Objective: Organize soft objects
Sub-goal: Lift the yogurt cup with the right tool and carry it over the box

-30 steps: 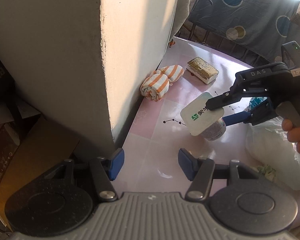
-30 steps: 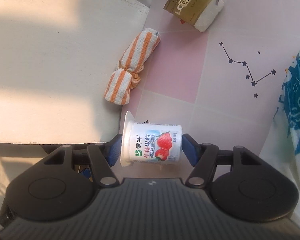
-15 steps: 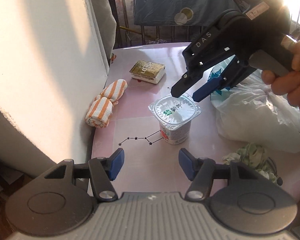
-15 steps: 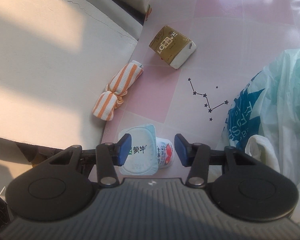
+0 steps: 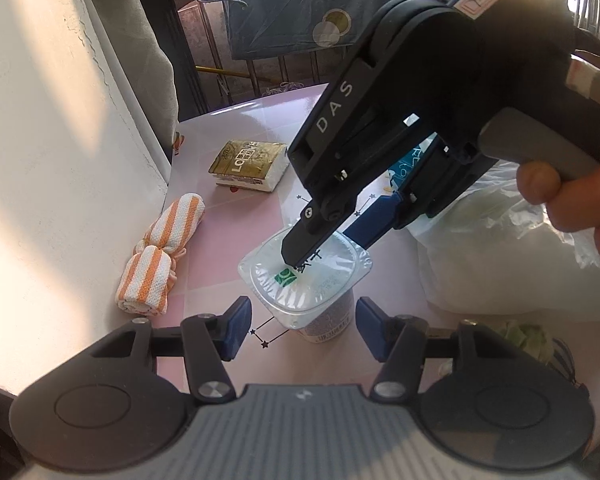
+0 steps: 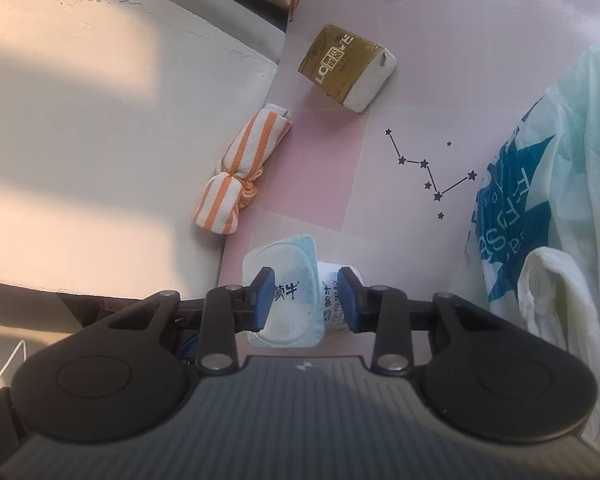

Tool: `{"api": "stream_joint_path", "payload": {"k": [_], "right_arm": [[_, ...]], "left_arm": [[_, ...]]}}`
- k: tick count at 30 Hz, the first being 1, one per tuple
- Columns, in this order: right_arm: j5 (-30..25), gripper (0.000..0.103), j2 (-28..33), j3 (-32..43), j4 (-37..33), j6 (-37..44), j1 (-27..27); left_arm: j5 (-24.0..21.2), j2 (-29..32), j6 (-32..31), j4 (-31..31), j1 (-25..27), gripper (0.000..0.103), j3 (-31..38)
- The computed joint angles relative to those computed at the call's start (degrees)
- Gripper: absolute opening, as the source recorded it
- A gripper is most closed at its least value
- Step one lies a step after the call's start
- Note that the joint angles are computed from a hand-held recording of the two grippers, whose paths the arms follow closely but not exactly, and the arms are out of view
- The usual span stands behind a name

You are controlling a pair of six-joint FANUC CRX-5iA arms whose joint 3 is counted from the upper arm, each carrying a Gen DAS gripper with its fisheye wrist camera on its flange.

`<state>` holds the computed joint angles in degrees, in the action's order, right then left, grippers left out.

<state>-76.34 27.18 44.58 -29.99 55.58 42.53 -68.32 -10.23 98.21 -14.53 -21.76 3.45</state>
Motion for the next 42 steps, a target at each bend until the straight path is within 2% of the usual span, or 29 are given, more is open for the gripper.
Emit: {"api": "stream_joint_path", "payload": {"k": [3,9,14,16,26,33,36,42], "right_arm": [[0.35,0.030,0.06,-0.05,0.00,-0.02,0.08],[2.12,0.029,-0.84,-1.69,0.05,0.80,0.01],[2.96,0.029,-1.37,-2.23,1.22,0.78,0.50],[3.24,0.029,-1.64,-2.36,1.40,0.80,0.60],[4.14,0.029,-4.36,-3.67,1.14,0.34,1.05],[6.06,0.029,-9.59,-6.78,0.86,0.57,1.25],[7.74,0.029,-13.95,-9.55,1.34,0.31,0.95],[12.08,0.029,-25.98,-19.38,5.33,-3.50,0.27]], "left_arm": [[0.81,-0.02,0.90,0.38,0.68,0.054,-0.41],[2.55,-0.66,2.37,4.00,2.89,0.052,-1.58],[1.84,-0.48,5.37,2.82,1.73,0.049,-0.54],[2.12,-0.70,5.69,3.13,1.75,0.046,-0.51],[2.07,-2.25,7.09,2.05,0.67,0.045,-0.02],[-1.15,-3.24,9.75,-2.91,-4.94,0.046,5.08],[-2.71,-2.30,9.93,-5.42,-8.81,0.046,9.15],[-2.84,2.11,8.84,-5.65,-15.77,0.046,17.04]]}}
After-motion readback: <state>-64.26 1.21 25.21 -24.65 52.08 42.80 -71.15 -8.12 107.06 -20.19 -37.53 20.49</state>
